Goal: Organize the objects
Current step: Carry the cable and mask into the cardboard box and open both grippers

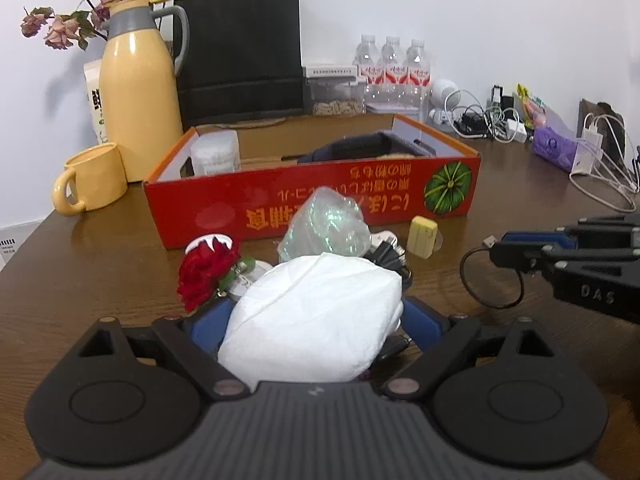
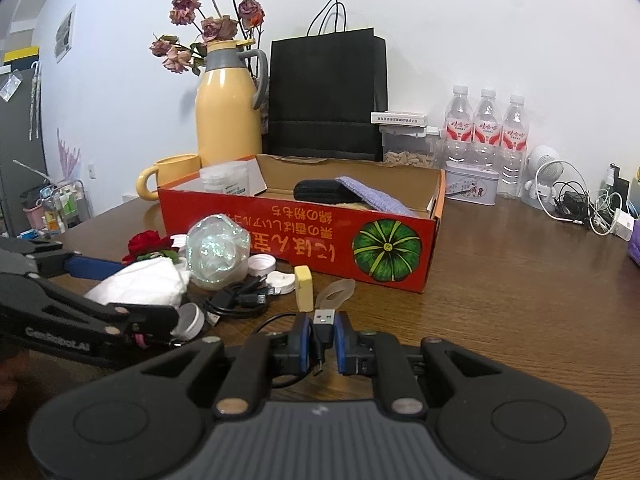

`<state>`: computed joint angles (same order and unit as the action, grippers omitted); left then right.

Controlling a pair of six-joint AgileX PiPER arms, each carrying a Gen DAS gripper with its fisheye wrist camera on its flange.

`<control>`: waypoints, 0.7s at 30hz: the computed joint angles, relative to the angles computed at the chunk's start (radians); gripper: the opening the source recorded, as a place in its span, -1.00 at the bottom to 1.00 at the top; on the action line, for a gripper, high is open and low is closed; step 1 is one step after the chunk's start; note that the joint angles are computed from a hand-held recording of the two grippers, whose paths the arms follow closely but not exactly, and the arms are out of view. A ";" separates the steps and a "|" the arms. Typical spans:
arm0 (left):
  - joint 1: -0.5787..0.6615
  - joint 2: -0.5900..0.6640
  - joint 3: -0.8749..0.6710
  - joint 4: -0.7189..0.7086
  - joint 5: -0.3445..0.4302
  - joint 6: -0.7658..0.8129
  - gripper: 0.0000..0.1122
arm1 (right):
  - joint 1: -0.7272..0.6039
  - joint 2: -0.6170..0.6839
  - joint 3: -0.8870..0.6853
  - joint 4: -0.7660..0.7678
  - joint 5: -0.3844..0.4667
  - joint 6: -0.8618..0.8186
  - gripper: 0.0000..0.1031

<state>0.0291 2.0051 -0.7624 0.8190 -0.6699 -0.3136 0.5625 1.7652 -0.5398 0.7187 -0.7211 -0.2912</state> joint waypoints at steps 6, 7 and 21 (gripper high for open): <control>0.023 -0.061 0.006 0.050 -0.043 -0.057 0.64 | 0.022 -0.014 -0.009 0.041 -0.021 -0.048 -0.76; 0.022 -0.070 -0.003 0.059 -0.048 -0.074 0.64 | 0.024 -0.025 -0.015 0.054 -0.021 -0.066 -0.76; -0.111 -0.008 -0.387 0.033 0.087 -0.317 0.64 | -0.099 0.029 -0.390 0.168 0.120 -0.375 -0.76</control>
